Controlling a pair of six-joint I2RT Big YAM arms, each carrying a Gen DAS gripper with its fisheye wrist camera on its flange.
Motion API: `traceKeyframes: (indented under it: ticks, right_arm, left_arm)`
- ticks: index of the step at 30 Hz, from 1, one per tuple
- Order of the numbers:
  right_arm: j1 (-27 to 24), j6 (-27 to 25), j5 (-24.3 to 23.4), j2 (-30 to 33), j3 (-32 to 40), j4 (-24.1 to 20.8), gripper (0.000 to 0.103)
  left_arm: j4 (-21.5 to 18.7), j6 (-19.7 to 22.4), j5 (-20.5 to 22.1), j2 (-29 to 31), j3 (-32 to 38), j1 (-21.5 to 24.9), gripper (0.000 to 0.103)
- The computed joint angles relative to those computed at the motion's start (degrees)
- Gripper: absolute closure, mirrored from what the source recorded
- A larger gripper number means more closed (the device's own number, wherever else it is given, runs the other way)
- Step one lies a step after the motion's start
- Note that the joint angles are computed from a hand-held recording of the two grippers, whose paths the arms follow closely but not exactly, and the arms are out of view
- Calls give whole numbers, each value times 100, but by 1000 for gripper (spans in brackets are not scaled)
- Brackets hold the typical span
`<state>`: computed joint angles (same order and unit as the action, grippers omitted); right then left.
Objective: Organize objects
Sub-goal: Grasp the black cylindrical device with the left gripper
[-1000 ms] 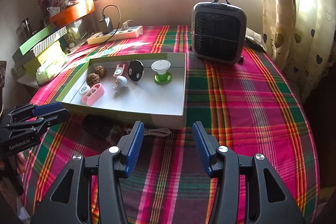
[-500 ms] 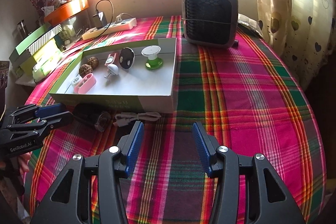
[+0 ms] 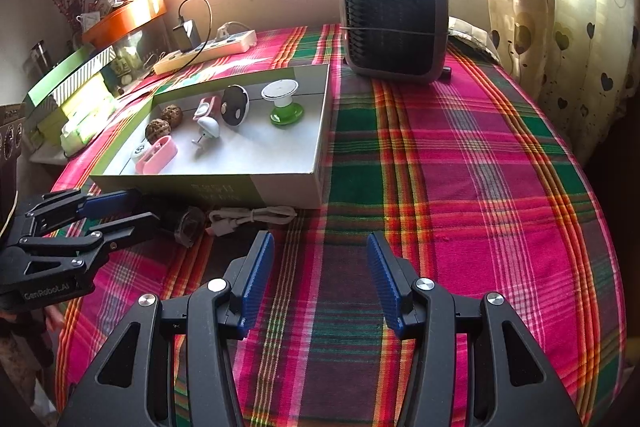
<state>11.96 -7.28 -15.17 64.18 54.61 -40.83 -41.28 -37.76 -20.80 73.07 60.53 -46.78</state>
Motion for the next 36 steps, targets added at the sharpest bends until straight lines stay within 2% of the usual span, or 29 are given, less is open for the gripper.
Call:
traceKeyframes:
  ticks: [8,10,17,24,29,36]
  right_arm:
    - [-40,-20,-51,49,3,-11,53]
    - [-63,-13,-65,49,3,-12,53]
    - [-92,-3,-117,61,4,-24,53]
    - [-107,-9,-155,93,27,-60,53]
    - [-109,-30,-173,120,41,-83,53]
    - [-97,-74,-188,148,65,-88,53]
  left_arm:
    - [-26,188,124,6,21,-253,60]
    - [-41,242,22,5,45,-271,60]
    - [-45,561,-59,69,144,-143,59]
    - [-28,776,216,258,287,-44,59]
    - [-163,966,244,450,472,-45,59]
    - [-274,936,230,544,543,-56,59]
